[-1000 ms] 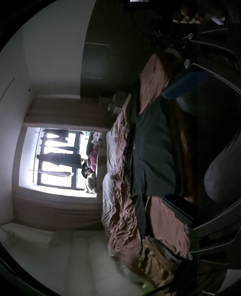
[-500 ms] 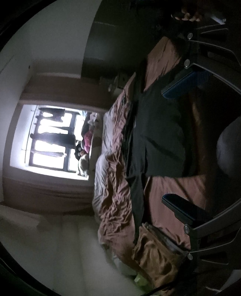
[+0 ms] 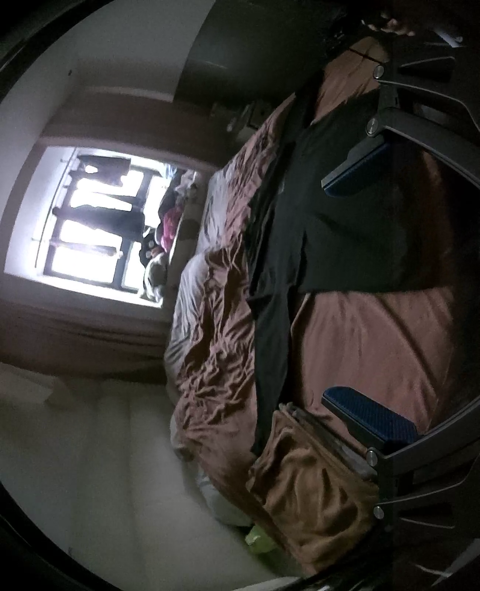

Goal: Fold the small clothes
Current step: 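Lower both tools toward the black shirt's body and sleeves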

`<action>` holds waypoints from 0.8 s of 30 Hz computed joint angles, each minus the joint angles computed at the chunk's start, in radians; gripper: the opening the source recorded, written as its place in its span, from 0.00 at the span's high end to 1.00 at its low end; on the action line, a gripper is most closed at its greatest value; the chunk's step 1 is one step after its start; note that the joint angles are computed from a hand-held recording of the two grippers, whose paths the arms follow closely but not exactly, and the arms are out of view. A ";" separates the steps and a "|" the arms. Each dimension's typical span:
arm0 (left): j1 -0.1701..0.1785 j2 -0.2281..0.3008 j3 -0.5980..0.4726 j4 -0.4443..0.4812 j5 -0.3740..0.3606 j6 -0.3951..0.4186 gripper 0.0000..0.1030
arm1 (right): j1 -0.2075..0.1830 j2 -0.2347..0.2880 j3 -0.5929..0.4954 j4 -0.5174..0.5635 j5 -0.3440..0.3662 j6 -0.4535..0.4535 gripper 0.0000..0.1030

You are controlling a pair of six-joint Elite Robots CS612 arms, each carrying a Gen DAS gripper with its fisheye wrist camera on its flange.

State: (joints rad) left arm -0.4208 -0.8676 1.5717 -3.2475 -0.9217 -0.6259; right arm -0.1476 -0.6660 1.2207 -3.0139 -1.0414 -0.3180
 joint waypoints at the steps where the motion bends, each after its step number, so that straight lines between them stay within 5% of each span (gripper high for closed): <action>1: 0.007 0.004 -0.007 0.007 -0.003 -0.010 0.00 | 0.001 0.006 -0.015 0.017 0.008 -0.009 0.00; 12: 0.083 0.063 -0.121 0.132 -0.076 -0.139 0.01 | 0.013 0.123 -0.261 0.262 0.146 -0.115 0.00; 24: 0.140 0.141 -0.260 0.256 -0.090 -0.238 0.02 | 0.035 0.288 -0.616 0.515 0.155 -0.162 0.00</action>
State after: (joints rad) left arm -0.2804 -0.7264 1.3119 -2.9916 -1.0122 -0.8641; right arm -0.1123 -0.3782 0.6043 -2.4993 -0.8868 -0.4801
